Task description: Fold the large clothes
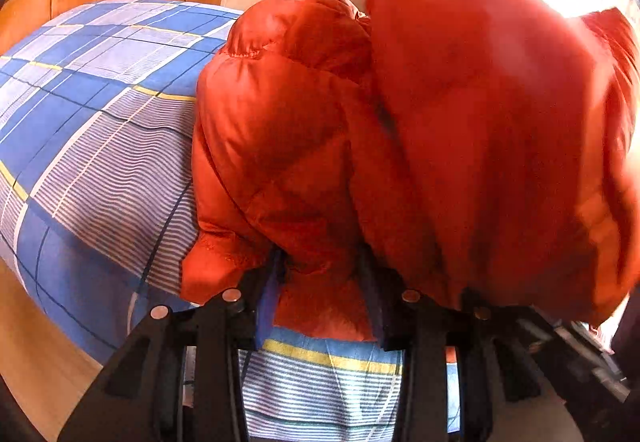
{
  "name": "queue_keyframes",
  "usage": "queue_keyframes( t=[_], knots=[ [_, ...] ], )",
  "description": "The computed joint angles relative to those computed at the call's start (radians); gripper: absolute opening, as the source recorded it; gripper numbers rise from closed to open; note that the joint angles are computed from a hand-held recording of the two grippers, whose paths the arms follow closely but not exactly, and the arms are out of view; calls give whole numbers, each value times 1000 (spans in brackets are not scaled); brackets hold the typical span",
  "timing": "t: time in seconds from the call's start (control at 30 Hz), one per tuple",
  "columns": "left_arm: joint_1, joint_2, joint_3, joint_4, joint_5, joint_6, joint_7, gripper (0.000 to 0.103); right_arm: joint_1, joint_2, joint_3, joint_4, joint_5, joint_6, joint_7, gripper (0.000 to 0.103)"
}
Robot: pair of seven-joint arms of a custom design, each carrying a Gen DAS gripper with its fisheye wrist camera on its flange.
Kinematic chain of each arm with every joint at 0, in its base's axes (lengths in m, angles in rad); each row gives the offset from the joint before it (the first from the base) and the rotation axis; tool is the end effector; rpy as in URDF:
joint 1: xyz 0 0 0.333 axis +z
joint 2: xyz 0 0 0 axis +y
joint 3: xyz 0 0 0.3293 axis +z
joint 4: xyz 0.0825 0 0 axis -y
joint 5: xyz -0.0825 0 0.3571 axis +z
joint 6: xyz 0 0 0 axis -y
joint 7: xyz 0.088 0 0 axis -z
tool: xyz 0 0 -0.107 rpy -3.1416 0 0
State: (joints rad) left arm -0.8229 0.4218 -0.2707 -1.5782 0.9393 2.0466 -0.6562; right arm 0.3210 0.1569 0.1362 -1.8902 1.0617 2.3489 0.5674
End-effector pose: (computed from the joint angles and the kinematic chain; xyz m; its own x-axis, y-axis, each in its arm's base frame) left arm 0.3712 -0.5604 0.4473 0.5391 -0.7648 0.3527 -0.5215 -0.6320 -0.5732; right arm 0.5411 0.2755 0.4866 0.7440 -0.4923 -0.4518 -0.6537 -0.3959 -0.6450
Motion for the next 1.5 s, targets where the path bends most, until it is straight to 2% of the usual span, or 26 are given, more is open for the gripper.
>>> queue_keyframes(
  t=[0.07,0.2,0.4,0.43,0.53,0.77,0.97,1.1,1.2,1.3,1.33,1.4,1.43,1.5],
  knots=[
    [-1,-13,-1,-18,4,3,-18,38,3,7,1,10,-9,-6,15,8],
    [-17,-34,-7,-29,21,-45,-50,50,-6,28,-1,40,-17,-18,24,8],
    [-24,-39,-19,-14,34,-86,-53,53,-21,30,-3,33,10,-9,26,8],
    [-28,-36,-20,-5,35,-93,-54,53,-36,28,16,26,20,3,35,8],
    [-38,-40,-26,-7,39,-110,-63,54,-14,-21,4,-63,80,45,5,8],
    [-55,-39,-28,9,42,-135,-69,55,27,-52,9,-132,113,174,12,8],
    [-52,-107,-44,-99,88,-91,-183,63,32,-41,7,-129,121,154,2,8],
    [-79,-125,-63,-113,159,-130,-230,67,33,-19,7,-100,98,153,14,8],
    [-67,-161,-71,-164,241,-56,-279,77,26,-5,5,-76,77,140,21,8],
    [-46,-160,-76,-154,281,-9,-228,83,27,-8,9,-75,63,146,16,8],
    [-34,-159,-75,-154,294,30,-208,85,30,-8,14,-83,71,155,7,8],
    [-22,-144,-72,-132,286,60,-159,86,30,-14,14,-87,72,155,4,8],
    [-7,-142,-68,-135,284,107,-144,86,31,-16,14,-88,73,156,-3,8],
    [5,-131,-59,-127,271,146,-120,86,35,-20,17,-95,76,168,-17,8]
  ],
)
